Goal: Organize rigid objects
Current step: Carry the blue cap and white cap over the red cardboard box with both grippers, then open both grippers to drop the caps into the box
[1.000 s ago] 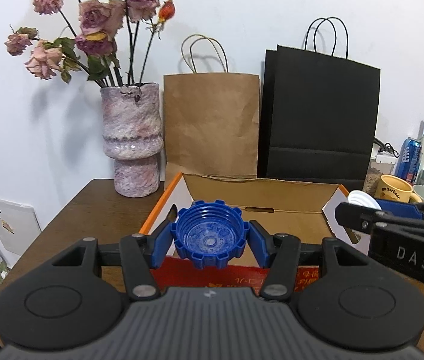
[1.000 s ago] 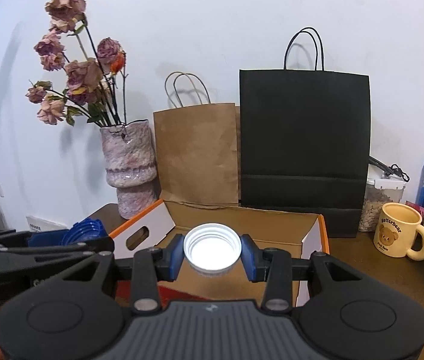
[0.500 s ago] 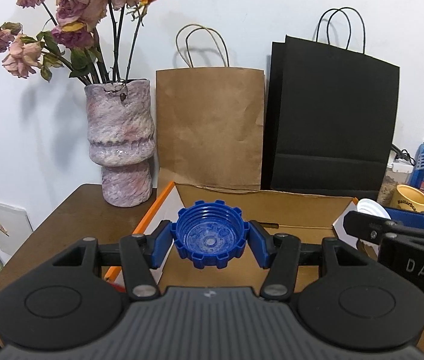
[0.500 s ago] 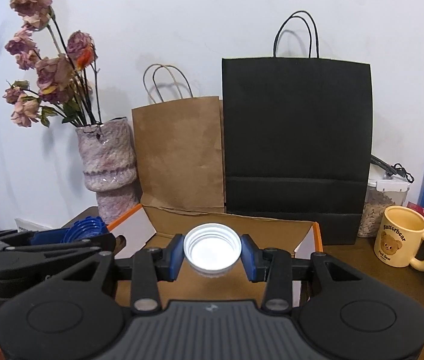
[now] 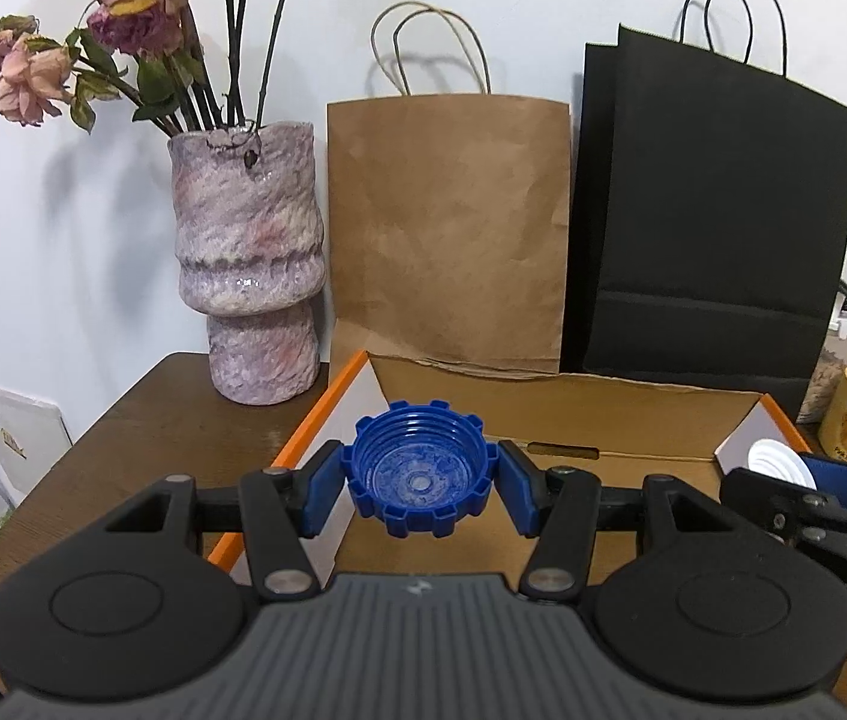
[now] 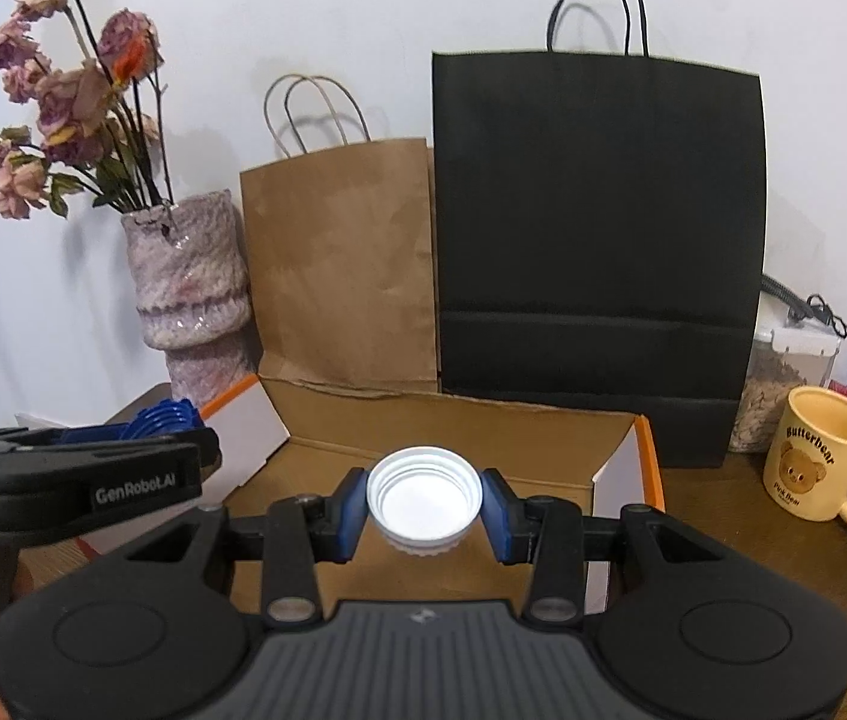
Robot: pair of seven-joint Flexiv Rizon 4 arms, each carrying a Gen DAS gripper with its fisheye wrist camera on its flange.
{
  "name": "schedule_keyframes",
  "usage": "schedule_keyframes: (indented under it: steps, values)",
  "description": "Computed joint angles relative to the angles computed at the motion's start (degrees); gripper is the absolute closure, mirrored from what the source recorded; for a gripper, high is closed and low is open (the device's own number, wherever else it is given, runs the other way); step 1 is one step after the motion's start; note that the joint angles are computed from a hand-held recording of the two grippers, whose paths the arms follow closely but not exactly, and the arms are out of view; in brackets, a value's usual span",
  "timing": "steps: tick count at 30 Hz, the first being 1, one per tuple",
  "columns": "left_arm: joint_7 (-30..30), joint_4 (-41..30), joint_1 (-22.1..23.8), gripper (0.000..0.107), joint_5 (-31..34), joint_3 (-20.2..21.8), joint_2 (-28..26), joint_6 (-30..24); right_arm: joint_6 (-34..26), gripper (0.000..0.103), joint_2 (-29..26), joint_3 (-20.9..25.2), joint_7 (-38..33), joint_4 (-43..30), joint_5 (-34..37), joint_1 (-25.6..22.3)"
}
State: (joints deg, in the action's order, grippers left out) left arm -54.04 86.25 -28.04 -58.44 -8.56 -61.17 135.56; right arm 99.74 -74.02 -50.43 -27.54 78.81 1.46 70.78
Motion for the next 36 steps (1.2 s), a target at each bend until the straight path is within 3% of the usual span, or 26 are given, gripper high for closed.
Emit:
schedule_keyframes:
  steps: [19,22,23,25,26,27,30,36]
  values:
    - [8.2,-5.3,-0.6,0.051,-5.7,0.5,-3.0,-4.1,-2.0,0.064,-2.4,1.3,3.3,-3.6,-4.0,-2.8]
    - [7.6,-4.6,0.0,0.046,-4.7,0.0,-2.7,-3.7,-1.7,0.064,-2.9,0.3,4.0,-3.4,-3.4,-2.3]
    - [6.8,-4.3,0.2,0.041,-3.9,-0.1,-2.7,-3.2,-1.6,0.058,-2.8,0.2,4.2,-3.2,-3.1,-2.2]
    - [4.0,-3.2,1.1,0.011,-0.7,-0.4,-2.6,-2.1,-1.5,0.033,-3.3,-1.0,5.0,-2.6,-2.1,-1.5]
    - [3.3,-3.1,1.2,0.006,-0.3,-0.2,-2.6,-1.8,-1.6,0.017,-3.7,-2.0,5.5,-2.3,-1.6,-1.0]
    - [2.8,-3.0,1.2,0.004,0.0,0.0,-2.6,-1.5,-1.6,0.011,-3.9,-2.6,5.9,-2.0,-1.3,-0.7]
    - [1.4,-2.3,1.5,0.004,1.0,0.0,-2.3,-1.4,-1.8,0.000,-4.0,-3.4,6.9,-1.6,-0.9,-0.3]
    - [1.4,-2.5,1.1,0.004,0.1,0.4,-2.2,-1.7,-2.3,0.000,-3.7,-3.5,8.0,-1.0,-1.8,-0.1]
